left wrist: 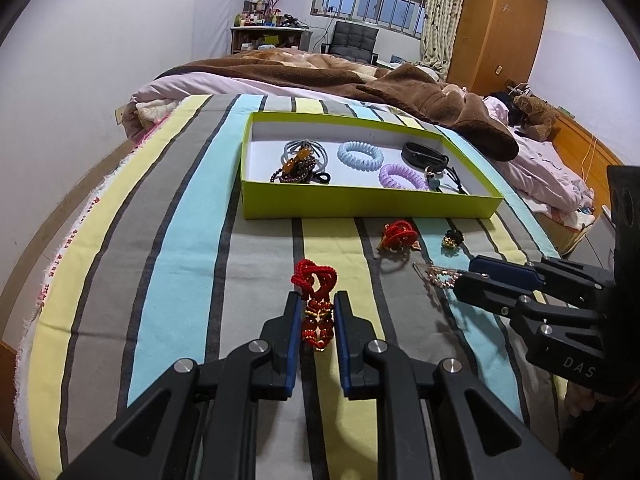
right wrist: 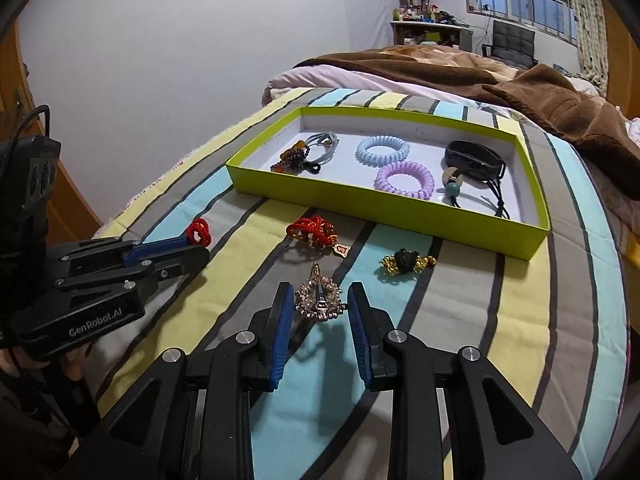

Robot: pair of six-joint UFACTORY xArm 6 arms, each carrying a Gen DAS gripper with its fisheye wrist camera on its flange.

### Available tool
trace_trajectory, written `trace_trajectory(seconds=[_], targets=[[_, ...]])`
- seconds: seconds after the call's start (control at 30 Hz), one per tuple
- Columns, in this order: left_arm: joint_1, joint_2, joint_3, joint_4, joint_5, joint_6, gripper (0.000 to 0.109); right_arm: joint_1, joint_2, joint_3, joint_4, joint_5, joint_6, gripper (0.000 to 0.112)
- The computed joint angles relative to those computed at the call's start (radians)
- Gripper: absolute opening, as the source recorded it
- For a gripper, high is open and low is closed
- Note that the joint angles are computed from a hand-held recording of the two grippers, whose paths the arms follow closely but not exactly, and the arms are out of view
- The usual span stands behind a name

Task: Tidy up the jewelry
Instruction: 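Carry the red tassel and silver pendant toward the box with both grippers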

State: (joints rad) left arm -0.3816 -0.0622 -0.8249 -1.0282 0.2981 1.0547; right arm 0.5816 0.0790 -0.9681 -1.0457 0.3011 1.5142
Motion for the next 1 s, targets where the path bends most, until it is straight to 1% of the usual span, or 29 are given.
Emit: trace_trajectory(seconds=[0.07, 0.17, 0.23, 0.3, 0.4, 0.5, 0.6, 0.73, 0.87, 0.93, 1.0], targets=[[0.000, -0.004, 0.004, 0.008, -0.001, -0.007, 0.017, 0.004, -0.002, 0.006, 0.027, 0.001, -0.022, 0.029], [-0.001, -0.013, 0.010, 0.006, 0.006, -0.005, 0.017, 0.016, 0.002, 0.011, 0.100, 0.027, -0.089, 0.029], [-0.002, -0.015, 0.012, 0.013, 0.005, -0.011, 0.017, 0.019, -0.001, 0.022, 0.122, 0.015, -0.116, 0.029], [-0.003, -0.015, 0.013, 0.017, 0.007, -0.017, 0.017, 0.024, 0.005, 0.023, 0.168, 0.008, -0.173, 0.029], [-0.006, -0.018, 0.018, 0.021, 0.006, -0.020, 0.017, 0.041, 0.025, -0.003, 0.241, 0.057, -0.268, 0.029], [-0.007, -0.015, 0.018, 0.022, 0.005, -0.023, 0.017, 0.052, 0.043, -0.033, 0.254, 0.095, -0.322, 0.030], [-0.008, -0.016, 0.020, 0.026, 0.006, -0.029, 0.017, 0.048, 0.061, -0.054, 0.249, 0.102, -0.335, 0.032], [-0.008, -0.015, 0.020, 0.033, 0.007, -0.035, 0.017, 0.037, 0.075, -0.066, 0.261, 0.085, -0.357, 0.033], [-0.008, -0.015, 0.019, 0.038, 0.008, -0.036, 0.017, 0.033, 0.075, -0.061, 0.227, 0.070, -0.303, 0.033], [-0.010, -0.015, 0.020, 0.045, 0.005, -0.042, 0.017, 0.039, 0.073, -0.064, 0.218, 0.091, -0.287, 0.029], [-0.011, -0.015, 0.019, 0.044, 0.006, -0.041, 0.017, 0.040, 0.071, -0.063, 0.214, 0.093, -0.277, 0.029]])
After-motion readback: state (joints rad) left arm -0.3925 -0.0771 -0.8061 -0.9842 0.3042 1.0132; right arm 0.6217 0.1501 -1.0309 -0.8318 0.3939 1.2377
